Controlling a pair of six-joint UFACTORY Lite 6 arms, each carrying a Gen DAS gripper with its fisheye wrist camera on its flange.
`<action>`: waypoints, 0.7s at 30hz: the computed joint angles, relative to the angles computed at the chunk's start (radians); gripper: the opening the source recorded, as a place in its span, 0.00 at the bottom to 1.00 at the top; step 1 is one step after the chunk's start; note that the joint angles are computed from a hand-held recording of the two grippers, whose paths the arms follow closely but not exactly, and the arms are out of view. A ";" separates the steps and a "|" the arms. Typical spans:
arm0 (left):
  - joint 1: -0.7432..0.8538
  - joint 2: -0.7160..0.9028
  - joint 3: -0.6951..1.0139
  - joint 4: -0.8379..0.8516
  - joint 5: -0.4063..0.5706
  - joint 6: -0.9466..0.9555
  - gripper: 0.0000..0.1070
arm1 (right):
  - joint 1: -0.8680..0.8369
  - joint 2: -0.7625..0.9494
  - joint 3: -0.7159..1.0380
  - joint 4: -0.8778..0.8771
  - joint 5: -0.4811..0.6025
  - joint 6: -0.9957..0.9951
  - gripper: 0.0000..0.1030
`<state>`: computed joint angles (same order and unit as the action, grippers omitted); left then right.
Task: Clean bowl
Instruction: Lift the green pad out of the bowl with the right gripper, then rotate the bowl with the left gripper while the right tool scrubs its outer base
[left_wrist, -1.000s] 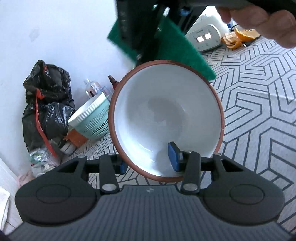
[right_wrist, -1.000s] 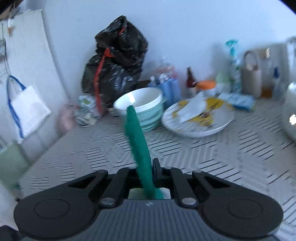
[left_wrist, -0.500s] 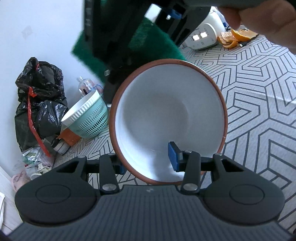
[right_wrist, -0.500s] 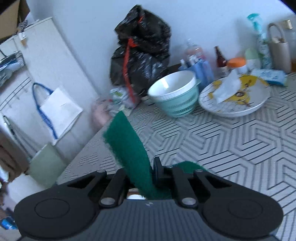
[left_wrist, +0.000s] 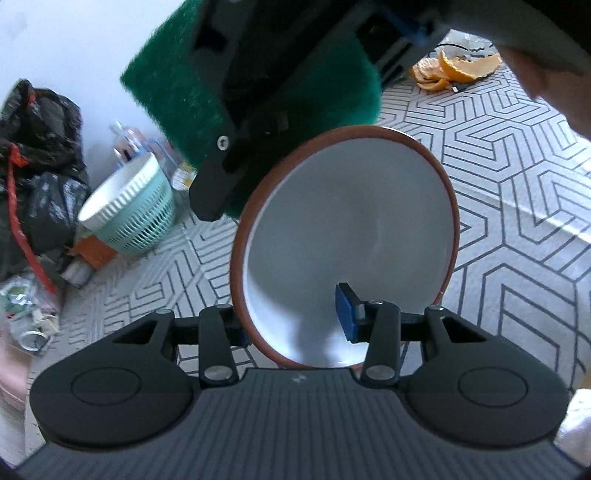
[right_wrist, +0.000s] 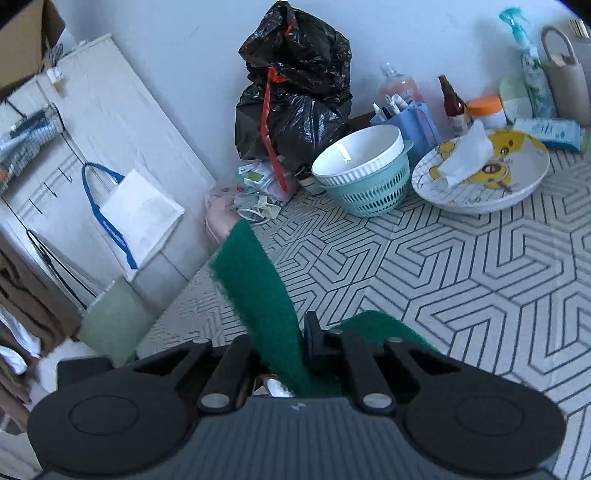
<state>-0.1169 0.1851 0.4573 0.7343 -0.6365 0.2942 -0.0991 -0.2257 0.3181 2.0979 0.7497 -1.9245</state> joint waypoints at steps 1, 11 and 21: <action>-0.002 -0.002 0.003 -0.005 0.004 0.007 0.39 | -0.015 -0.001 -0.011 -0.004 0.020 0.001 0.07; 0.011 -0.069 -0.022 0.030 -0.012 0.034 0.20 | -0.104 0.013 -0.049 -0.035 0.124 -0.005 0.07; -0.026 -0.092 -0.020 -0.010 0.035 0.090 0.20 | -0.104 0.023 -0.065 -0.005 0.169 -0.002 0.11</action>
<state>-0.1425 0.0931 0.4376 0.7248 -0.6017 0.3838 -0.2032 -0.2026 0.2535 2.0932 0.9186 -1.9260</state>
